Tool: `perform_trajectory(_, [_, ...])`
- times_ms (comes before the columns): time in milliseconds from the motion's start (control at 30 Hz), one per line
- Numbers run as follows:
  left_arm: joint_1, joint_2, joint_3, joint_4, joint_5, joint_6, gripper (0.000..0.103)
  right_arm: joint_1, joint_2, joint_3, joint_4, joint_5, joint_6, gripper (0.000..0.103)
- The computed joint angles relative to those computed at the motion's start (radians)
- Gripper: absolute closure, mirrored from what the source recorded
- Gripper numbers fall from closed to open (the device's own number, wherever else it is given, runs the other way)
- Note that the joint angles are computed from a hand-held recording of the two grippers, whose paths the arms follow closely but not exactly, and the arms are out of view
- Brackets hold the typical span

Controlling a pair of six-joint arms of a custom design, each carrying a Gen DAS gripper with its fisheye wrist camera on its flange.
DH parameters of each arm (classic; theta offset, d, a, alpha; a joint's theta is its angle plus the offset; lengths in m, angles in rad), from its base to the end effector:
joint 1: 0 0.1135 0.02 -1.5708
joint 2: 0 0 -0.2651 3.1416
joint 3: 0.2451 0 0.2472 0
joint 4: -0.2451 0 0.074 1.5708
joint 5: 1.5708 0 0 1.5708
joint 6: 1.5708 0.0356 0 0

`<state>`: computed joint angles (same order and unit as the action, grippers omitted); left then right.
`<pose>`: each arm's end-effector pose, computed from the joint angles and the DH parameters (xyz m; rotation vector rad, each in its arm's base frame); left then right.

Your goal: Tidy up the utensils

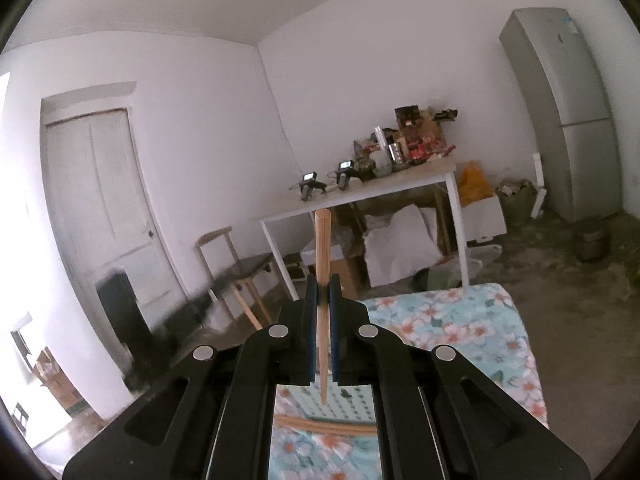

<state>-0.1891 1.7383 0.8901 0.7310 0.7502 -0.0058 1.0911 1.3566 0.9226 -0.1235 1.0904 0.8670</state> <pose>0.3560 -0.0929 0.2230 0.7128 1.5608 -0.7748 0.1587 0.2367 0.2783 0.3847 1.7818 0.2113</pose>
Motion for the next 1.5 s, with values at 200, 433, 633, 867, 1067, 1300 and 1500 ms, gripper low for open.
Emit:
perform_trajectory(200, [0.014, 0.014, -0.038, 0.001, 0.051, 0.066, 0.037, -0.145, 0.072, 0.056, 0.139, -0.179, -0.115, 0.099])
perform_trajectory(433, [0.151, -0.002, -0.093, 0.12, 0.171, -0.057, 0.036, -0.219, 0.241, 0.203, 0.129, -0.251, -0.178, 0.099])
perform_trajectory(633, [0.253, 0.022, -0.101, 0.098, 0.237, -0.056, 0.035, -0.195, 0.423, 0.379, 0.011, -0.2, -0.259, 0.099])
perform_trajectory(867, [0.312, 0.067, -0.069, -0.04, 0.295, 0.003, 0.033, -0.205, 0.634, 0.569, -0.195, -0.322, -0.24, 0.091])
perform_trajectory(1067, [0.357, 0.086, 0.012, -0.451, 0.357, 0.244, 0.033, -0.179, 0.492, 0.384, -0.097, -0.289, -0.185, 0.07])
perform_trajectory(1300, [0.364, 0.396, 0.349, -1.102, 0.355, 0.453, 0.043, -0.112, 0.318, 0.156, 0.006, -0.203, -0.087, 0.063])
perform_trajectory(1500, [0.318, 0.614, 0.522, -1.18, 0.333, 0.276, 0.053, -0.039, 0.196, -0.004, 0.124, -0.087, -0.055, 0.06])
